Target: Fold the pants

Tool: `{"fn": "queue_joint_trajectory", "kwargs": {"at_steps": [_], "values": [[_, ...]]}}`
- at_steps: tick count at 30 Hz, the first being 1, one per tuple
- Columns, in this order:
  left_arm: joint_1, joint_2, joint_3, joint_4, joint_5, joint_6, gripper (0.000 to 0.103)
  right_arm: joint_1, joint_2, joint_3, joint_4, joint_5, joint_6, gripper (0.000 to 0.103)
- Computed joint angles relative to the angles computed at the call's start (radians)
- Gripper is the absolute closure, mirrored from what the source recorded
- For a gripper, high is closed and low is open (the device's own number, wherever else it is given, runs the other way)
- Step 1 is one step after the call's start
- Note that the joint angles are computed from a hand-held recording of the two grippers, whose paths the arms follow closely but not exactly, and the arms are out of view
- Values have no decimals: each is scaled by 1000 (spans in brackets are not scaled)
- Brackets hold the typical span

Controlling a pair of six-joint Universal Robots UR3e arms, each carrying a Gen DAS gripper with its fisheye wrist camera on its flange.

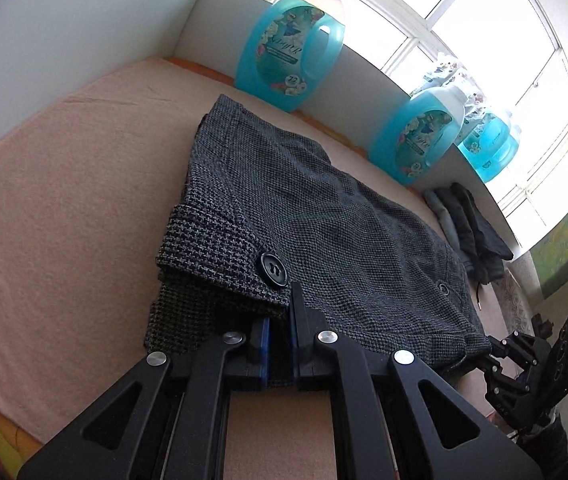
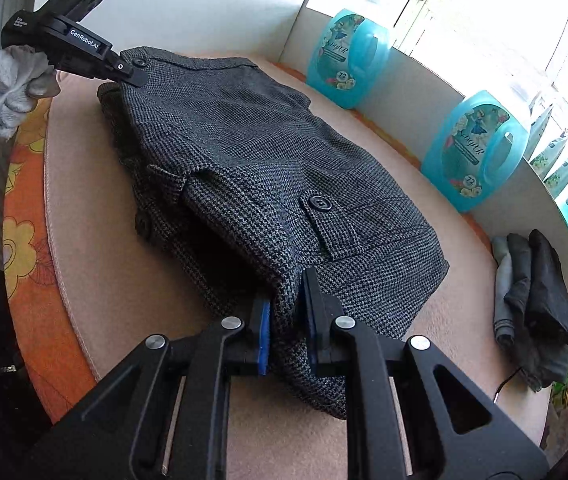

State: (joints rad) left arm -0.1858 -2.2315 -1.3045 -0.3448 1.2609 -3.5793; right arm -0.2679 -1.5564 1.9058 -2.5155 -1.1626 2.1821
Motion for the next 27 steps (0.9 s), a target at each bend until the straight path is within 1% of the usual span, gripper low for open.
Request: {"fn": "queue_joint_trajectory", "kwargs": {"at_steps": [1, 2, 3, 5, 7, 8, 9, 11, 14, 16, 18, 20, 22, 23, 24, 25, 27], "values": [[3, 0, -3, 1, -7, 6, 97, -6, -8, 6, 5, 0, 3, 81], [8, 2, -7, 0, -17, 10, 97, -11, -19, 23, -11, -6, 14, 70], [14, 5, -11, -3, -24, 8, 97, -23, -35, 41, -18, -2, 21, 56], [28, 9, -19, -4, -48, 4, 94, -76, -81, 62, 33, 47, 28, 44], [39, 25, -49, 13, -62, 2, 91, -153, -132, 68, 128, 116, 64, 42], [45, 32, -61, 16, -74, 4, 86, -196, -153, 66, 178, 153, 97, 42], [51, 38, -70, 12, -83, 6, 79, -238, -169, 60, 230, 185, 142, 39], [62, 54, -93, 13, -95, -1, 72, -306, -175, 32, 345, 228, 232, 34], [80, 68, -121, 26, -121, -15, 71, -363, -152, 2, 432, 268, 359, 34], [87, 72, -128, 26, -137, -23, 69, -388, -128, -9, 471, 316, 396, 34], [87, 79, -139, 39, -116, -39, 59, -379, -101, -17, 446, 334, 436, 34], [97, 84, -153, 51, -125, -61, 59, -358, -78, -29, 422, 338, 454, 34], [112, 80, -155, 57, -149, -86, 59, -321, -40, -55, 397, 315, 473, 34], [111, 77, -148, 52, -137, -84, 59, -298, -20, -67, 376, 289, 493, 35], [107, 74, -138, 44, -113, -83, 59, -280, -5, -75, 365, 272, 507, 38], [111, 72, -137, 46, -109, -90, 59, -269, 8, -83, 368, 265, 510, 39], [129, 65, -147, 66, -136, -115, 59, -253, 16, -84, 358, 252, 516, 47]]}}
